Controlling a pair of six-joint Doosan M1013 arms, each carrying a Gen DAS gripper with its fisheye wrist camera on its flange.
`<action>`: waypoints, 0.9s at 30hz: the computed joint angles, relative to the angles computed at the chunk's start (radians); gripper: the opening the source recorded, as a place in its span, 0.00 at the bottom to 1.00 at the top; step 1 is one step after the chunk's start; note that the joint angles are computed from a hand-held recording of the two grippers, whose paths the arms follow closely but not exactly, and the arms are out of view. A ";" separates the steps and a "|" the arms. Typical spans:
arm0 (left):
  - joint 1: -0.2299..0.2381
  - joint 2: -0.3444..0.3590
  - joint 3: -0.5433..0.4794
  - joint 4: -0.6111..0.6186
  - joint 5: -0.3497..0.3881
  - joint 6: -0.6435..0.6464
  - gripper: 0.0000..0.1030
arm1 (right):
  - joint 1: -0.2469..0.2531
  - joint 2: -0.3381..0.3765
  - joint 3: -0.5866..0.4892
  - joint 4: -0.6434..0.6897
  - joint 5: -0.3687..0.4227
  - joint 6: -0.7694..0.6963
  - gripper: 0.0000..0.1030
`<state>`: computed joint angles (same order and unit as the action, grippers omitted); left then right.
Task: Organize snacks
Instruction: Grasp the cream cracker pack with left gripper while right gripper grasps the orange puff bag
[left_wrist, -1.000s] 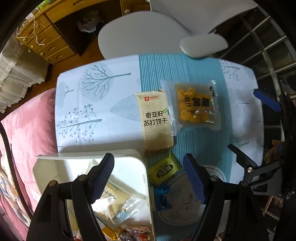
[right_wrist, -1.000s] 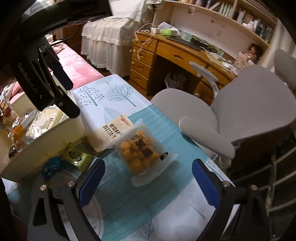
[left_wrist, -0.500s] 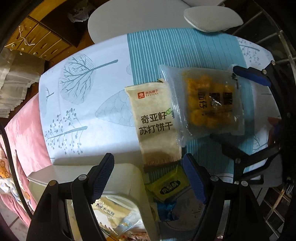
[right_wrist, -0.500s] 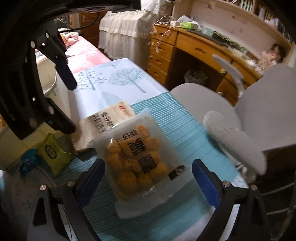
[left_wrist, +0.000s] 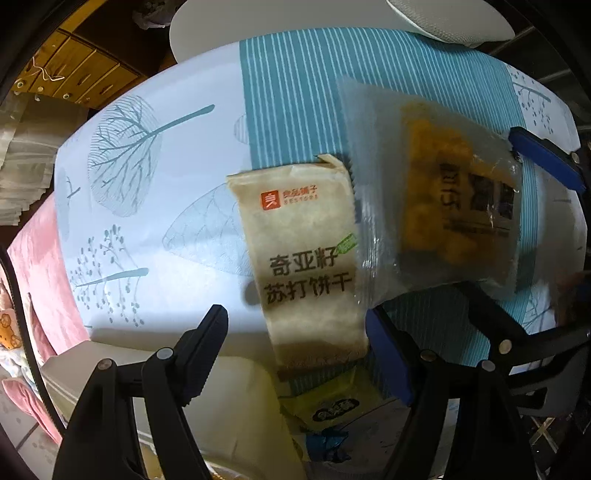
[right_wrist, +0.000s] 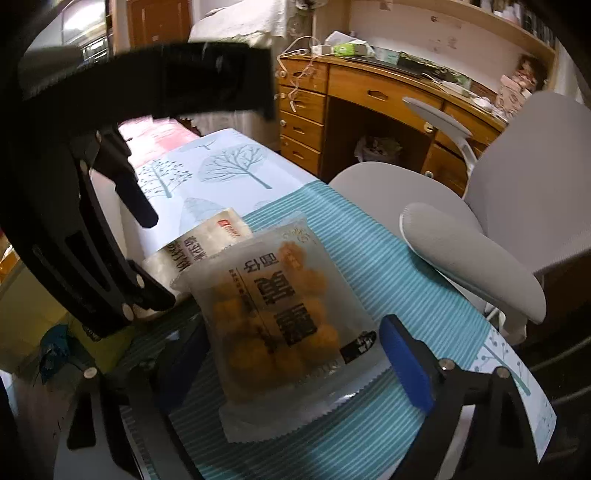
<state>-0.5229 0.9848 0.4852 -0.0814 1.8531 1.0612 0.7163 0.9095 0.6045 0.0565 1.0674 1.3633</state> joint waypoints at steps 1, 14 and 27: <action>0.001 0.002 -0.003 -0.004 -0.005 -0.002 0.73 | 0.000 -0.002 0.003 -0.013 -0.002 0.018 0.86; 0.010 0.029 -0.026 -0.041 -0.043 -0.046 0.68 | 0.008 -0.017 0.006 -0.230 0.085 0.395 0.79; 0.019 -0.050 0.112 -0.025 -0.172 -0.046 0.52 | 0.015 -0.083 0.087 -0.201 0.205 0.796 0.62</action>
<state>-0.5037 0.9351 0.5971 -0.1067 1.6808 1.0154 0.7316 0.8265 0.6910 -0.1441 1.2722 2.1588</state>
